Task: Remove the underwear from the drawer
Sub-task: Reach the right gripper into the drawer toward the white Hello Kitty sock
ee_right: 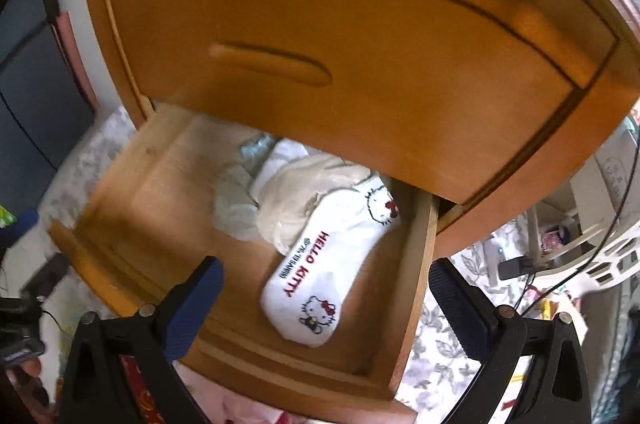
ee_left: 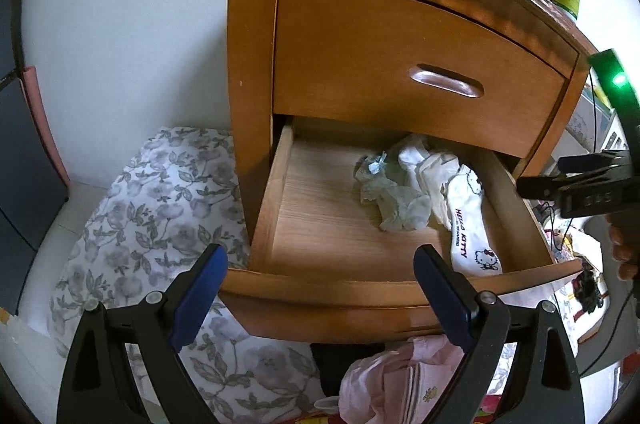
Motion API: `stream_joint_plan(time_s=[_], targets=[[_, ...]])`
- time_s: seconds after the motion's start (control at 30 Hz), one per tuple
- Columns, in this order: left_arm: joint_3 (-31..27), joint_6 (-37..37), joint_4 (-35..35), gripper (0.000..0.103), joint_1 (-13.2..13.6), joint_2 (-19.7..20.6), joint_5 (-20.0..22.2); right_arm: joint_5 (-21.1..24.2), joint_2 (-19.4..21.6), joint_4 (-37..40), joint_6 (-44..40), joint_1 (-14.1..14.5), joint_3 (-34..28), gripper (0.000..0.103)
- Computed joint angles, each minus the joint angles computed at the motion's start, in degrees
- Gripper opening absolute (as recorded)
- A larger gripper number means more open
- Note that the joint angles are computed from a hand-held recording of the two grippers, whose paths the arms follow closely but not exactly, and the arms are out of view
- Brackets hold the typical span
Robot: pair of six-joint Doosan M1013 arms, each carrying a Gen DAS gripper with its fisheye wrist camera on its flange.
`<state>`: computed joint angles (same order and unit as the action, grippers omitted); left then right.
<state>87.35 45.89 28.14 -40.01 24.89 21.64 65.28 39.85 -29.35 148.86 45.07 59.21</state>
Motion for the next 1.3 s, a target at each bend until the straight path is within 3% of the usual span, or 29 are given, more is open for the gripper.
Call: stream_joint_plan(time_s=[0.17, 0.33, 0.5, 0.87, 1.3], targets=[[-0.41, 7.98, -7.07, 0.094, 0.34, 0.50, -0.23, -2.17, 0.46, 9.31, -2.83, -2.23, 0.29, 0.098], [-0.72, 13.47, -11.94, 0.094, 0.59, 0.93, 0.06, -1.58, 1.46, 12.63, -4.70, -3.05, -0.12, 0.093], [-0.69, 14.97, -13.22, 0.094, 0.70, 1.04, 0.28, -0.79, 2.48, 16.54, -6.58, -3.93, -0.75, 0.080], [-0.33, 17.85, -15.61, 0.094, 0.92, 0.79, -0.30, 1.40, 4.12, 23.75, -8.91, -6.16, -1.69, 0.065], [-0.31, 20.80, -18.19, 0.094, 1.07, 0.75, -0.35, 9.93, 9.07, 33.44, -14.58, -8.22, -7.50, 0.065]])
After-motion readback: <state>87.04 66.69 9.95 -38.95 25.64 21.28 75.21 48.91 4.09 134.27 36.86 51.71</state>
